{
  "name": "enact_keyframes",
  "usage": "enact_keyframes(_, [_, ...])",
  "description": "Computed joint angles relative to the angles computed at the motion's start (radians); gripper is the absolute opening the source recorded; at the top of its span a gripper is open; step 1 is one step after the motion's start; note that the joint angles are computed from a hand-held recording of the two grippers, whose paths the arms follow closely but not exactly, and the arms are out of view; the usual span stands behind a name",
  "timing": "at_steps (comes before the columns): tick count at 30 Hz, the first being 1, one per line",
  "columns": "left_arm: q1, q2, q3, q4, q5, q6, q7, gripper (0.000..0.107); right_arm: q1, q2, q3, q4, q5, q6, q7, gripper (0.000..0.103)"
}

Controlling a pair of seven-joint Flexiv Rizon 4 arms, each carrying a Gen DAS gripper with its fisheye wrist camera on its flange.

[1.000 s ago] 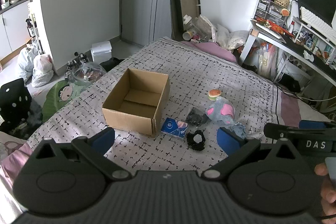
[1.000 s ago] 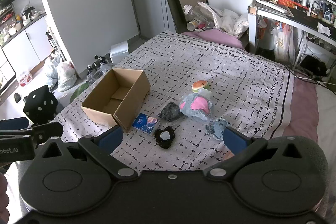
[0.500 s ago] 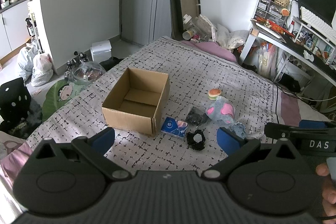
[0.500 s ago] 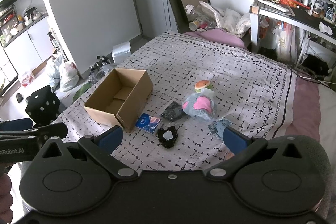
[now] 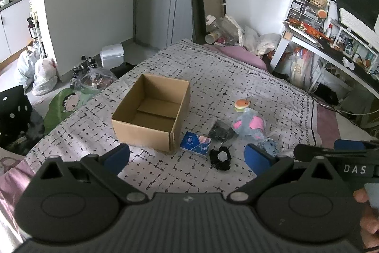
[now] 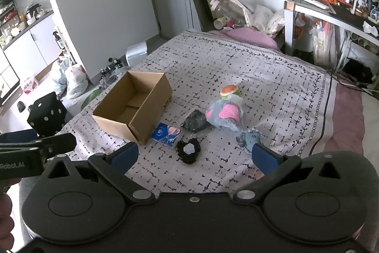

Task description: Organize soft objects

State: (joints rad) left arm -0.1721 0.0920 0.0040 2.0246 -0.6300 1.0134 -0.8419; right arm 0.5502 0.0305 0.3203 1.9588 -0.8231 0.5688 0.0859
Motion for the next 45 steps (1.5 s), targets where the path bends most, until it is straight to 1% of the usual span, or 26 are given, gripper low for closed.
enact_keyframes(6, [0.004,-0.040,-0.013,-0.018,0.018,0.008,-0.031,0.102,-0.009,-0.007,-0.010,0.008,0.010,0.019,-0.022,0.103])
enact_keyframes(11, [0.008,-0.070,-0.021,-0.028,0.002,-0.004,-0.039,0.102,-0.026,-0.005,-0.020,0.024,0.023,0.039,-0.019,0.103])
enact_keyframes(18, [0.008,-0.116,-0.043,-0.049,0.002,0.008,-0.062,0.100,-0.065,0.000,-0.038,0.051,0.047,0.091,0.002,0.103])
enact_keyframes(20, [0.006,-0.133,-0.051,-0.056,-0.013,0.017,-0.064,0.100,-0.081,0.002,-0.048,0.057,0.079,0.126,-0.013,0.103])
enact_keyframes(23, [0.003,-0.160,-0.062,-0.073,0.009,0.021,-0.104,0.099,-0.106,0.003,-0.060,0.063,0.120,0.168,-0.034,0.103])
enact_keyframes(26, [0.005,-0.188,-0.071,-0.096,0.028,-0.003,-0.129,0.096,-0.132,-0.004,-0.075,0.068,0.185,0.224,-0.063,0.103])
enact_keyframes(28, [0.007,-0.206,-0.076,-0.108,0.029,-0.016,-0.151,0.096,-0.145,-0.015,-0.082,0.064,0.227,0.231,-0.085,0.103])
enact_keyframes(30, [0.007,-0.226,-0.081,-0.117,0.036,-0.010,-0.179,0.095,-0.154,-0.027,-0.089,0.054,0.251,0.210,-0.097,0.103])
enact_keyframes(33, [0.005,-0.259,-0.088,-0.134,0.053,0.001,-0.227,0.090,-0.166,-0.046,-0.100,0.046,0.282,0.201,-0.114,0.103])
enact_keyframes(36, [0.006,-0.289,-0.097,-0.154,0.070,-0.006,-0.271,0.085,-0.183,-0.058,-0.113,0.057,0.307,0.250,-0.120,0.102])
enact_keyframes(38, [0.003,-0.306,-0.103,-0.165,0.084,-0.003,-0.291,0.083,-0.188,-0.072,-0.119,0.051,0.312,0.252,-0.124,0.101])
enact_keyframes(39, [0.002,-0.315,-0.106,-0.171,0.091,-0.001,-0.302,0.082,-0.192,-0.081,-0.121,0.051,0.334,0.270,-0.134,0.100])
enact_keyframes(40, [0.000,-0.324,-0.109,-0.176,0.097,-0.001,-0.313,0.080,-0.196,-0.092,-0.123,0.051,0.372,0.290,-0.149,0.095])
enact_keyframes(41, [-0.001,-0.335,-0.111,-0.183,0.103,0.000,-0.324,0.077,-0.198,-0.104,-0.124,0.046,0.404,0.284,-0.161,0.091])
enact_keyframes(42, [-0.005,-0.348,-0.112,-0.191,0.115,0.000,-0.345,0.076,-0.198,-0.116,-0.126,0.037,0.430,0.267,-0.170,0.081])
enact_keyframes(43, [-0.007,-0.358,-0.112,-0.195,0.125,0.000,-0.363,0.070,-0.200,-0.122,-0.128,0.035,0.455,0.263,-0.173,0.076])
enact_keyframes(44, [-0.009,-0.369,-0.115,-0.200,0.130,0.000,-0.378,0.064,-0.205,-0.125,-0.131,0.041,0.477,0.276,-0.173,0.074])
enact_keyframes(45, [-0.010,-0.379,-0.118,-0.205,0.133,-0.003,-0.392,0.061,-0.209,-0.126,-0.135,0.047,0.485,0.290,-0.171,0.073])
